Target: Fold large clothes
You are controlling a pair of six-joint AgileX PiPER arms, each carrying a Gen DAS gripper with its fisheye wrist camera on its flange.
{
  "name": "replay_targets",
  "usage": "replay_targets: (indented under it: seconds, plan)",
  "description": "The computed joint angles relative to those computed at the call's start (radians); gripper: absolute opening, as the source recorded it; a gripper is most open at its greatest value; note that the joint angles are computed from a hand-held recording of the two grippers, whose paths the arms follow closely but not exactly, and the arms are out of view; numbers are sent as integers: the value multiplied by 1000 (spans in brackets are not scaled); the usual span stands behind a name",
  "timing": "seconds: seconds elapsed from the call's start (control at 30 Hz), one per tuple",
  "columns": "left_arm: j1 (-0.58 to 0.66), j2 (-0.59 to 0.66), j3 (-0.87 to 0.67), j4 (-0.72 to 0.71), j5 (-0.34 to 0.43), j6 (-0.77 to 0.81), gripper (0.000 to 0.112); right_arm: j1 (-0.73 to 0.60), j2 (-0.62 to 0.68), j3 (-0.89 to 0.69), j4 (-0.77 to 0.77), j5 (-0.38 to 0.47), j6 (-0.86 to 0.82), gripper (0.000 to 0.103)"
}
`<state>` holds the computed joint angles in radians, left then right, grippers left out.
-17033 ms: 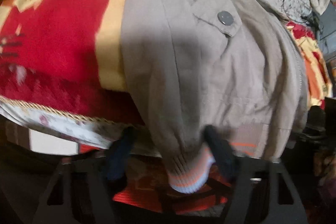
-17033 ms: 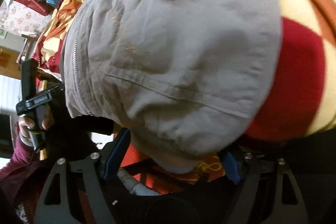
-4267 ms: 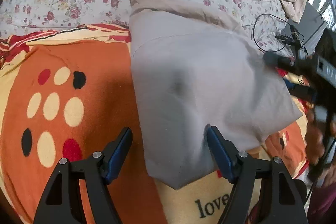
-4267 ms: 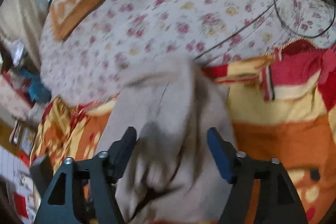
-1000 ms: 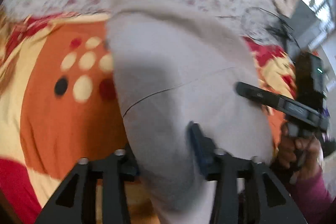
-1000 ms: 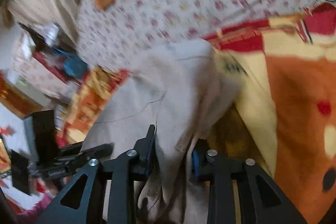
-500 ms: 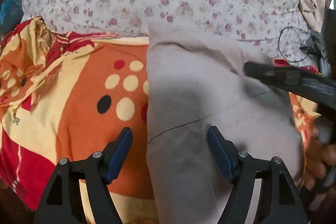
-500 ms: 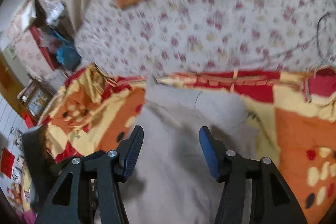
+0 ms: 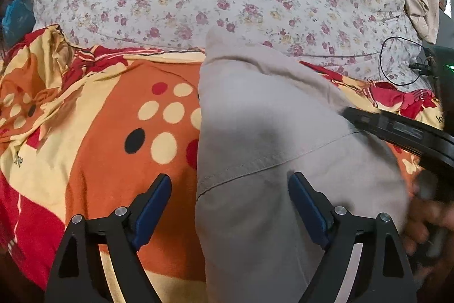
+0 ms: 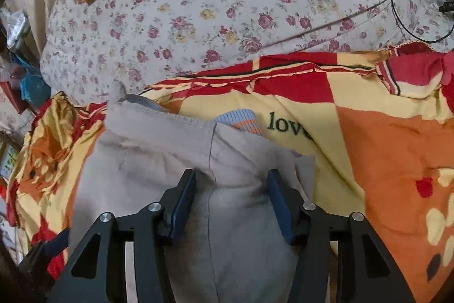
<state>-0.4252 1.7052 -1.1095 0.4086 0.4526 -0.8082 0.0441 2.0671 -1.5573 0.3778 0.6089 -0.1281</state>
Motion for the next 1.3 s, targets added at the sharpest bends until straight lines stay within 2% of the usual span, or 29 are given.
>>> replay_targets:
  seconds: [0.17, 0.37, 0.5, 0.57, 0.7, 0.83, 1.03, 1.3]
  plan:
    - [-24, -25, 6, 36, 36, -36, 86, 0, -166, 159, 63, -9, -120, 54]
    - [-55, -74, 38, 69, 66, -78, 86, 38, -301, 309, -10, -24, -185, 54]
    - [-62, -123, 78, 56, 61, -85, 85, 83, -308, 385, -174, -95, -97, 54]
    - [-82, -153, 98, 94, 79, -118, 85, 96, -312, 409, -248, -125, -32, 59]
    - [-111, -222, 149, 155, 90, -185, 85, 101, -357, 432, -279, -114, 18, 59]
    - [-136, -289, 191, 156, 104, -220, 85, 116, -412, 468, -305, -115, 57, 62]
    - [-245, -360, 218, 302, 207, -357, 85, 140, -486, 504, -365, -115, 149, 64]
    - [-326, -422, 261, 395, 265, -481, 85, 156, -519, 519, -418, -106, 247, 72]
